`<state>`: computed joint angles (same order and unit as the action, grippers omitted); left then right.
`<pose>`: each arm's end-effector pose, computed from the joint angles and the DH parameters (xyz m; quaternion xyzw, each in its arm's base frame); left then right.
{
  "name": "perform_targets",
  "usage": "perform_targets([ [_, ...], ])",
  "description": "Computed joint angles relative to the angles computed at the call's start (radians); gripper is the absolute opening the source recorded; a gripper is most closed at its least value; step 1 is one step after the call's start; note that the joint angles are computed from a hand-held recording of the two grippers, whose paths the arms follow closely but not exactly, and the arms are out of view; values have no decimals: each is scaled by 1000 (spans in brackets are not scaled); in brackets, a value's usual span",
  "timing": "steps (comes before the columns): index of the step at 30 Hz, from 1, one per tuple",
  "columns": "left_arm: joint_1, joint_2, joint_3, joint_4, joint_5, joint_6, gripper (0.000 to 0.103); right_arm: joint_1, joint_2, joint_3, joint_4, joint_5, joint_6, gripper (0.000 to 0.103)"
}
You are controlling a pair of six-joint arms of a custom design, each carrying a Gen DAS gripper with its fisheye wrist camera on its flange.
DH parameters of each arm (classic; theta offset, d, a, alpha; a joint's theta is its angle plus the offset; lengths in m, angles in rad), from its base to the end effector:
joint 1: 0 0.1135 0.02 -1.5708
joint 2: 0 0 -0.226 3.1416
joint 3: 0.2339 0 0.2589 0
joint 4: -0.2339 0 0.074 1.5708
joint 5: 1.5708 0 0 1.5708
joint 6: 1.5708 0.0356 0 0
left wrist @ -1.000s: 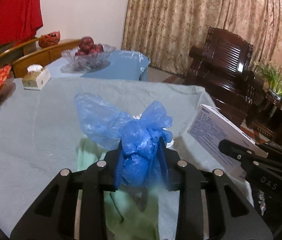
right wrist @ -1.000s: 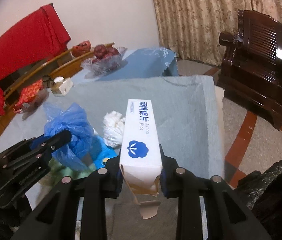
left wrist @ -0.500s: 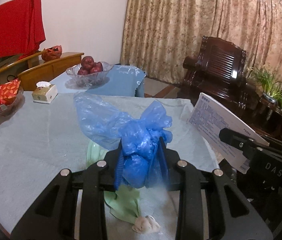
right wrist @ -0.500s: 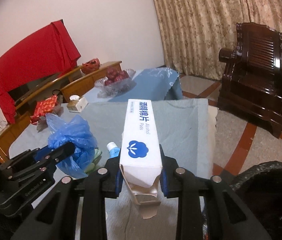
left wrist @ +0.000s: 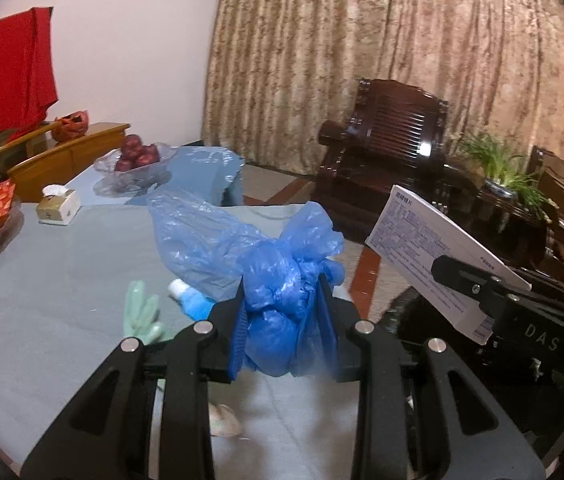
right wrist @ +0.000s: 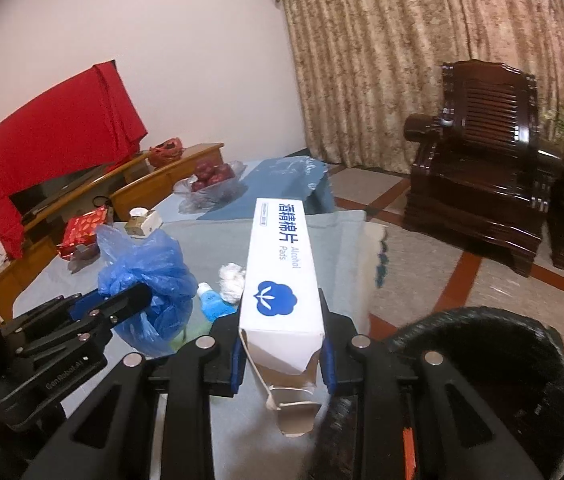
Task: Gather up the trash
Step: 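Carry the blue bag and cotton-pad box over the wastebasket and open both tools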
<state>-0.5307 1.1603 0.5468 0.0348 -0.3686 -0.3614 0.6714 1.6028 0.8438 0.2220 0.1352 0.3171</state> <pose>0.2308 -0.1206 0.1662 -0.0138 0.8689 -0.0565 0.4916 0.2732 0.2110 0.1537 -0.1200 0.8597 0.1822 0.4619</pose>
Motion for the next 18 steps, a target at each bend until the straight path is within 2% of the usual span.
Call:
perform_targets([
  [10,-156,108,70,47,-40,-25,30,-70,-282,-241,-34,64,0,29],
  [18,-241,266,166,94,-33,-20,30,-151,-419,-351,-75,81,-14,29],
])
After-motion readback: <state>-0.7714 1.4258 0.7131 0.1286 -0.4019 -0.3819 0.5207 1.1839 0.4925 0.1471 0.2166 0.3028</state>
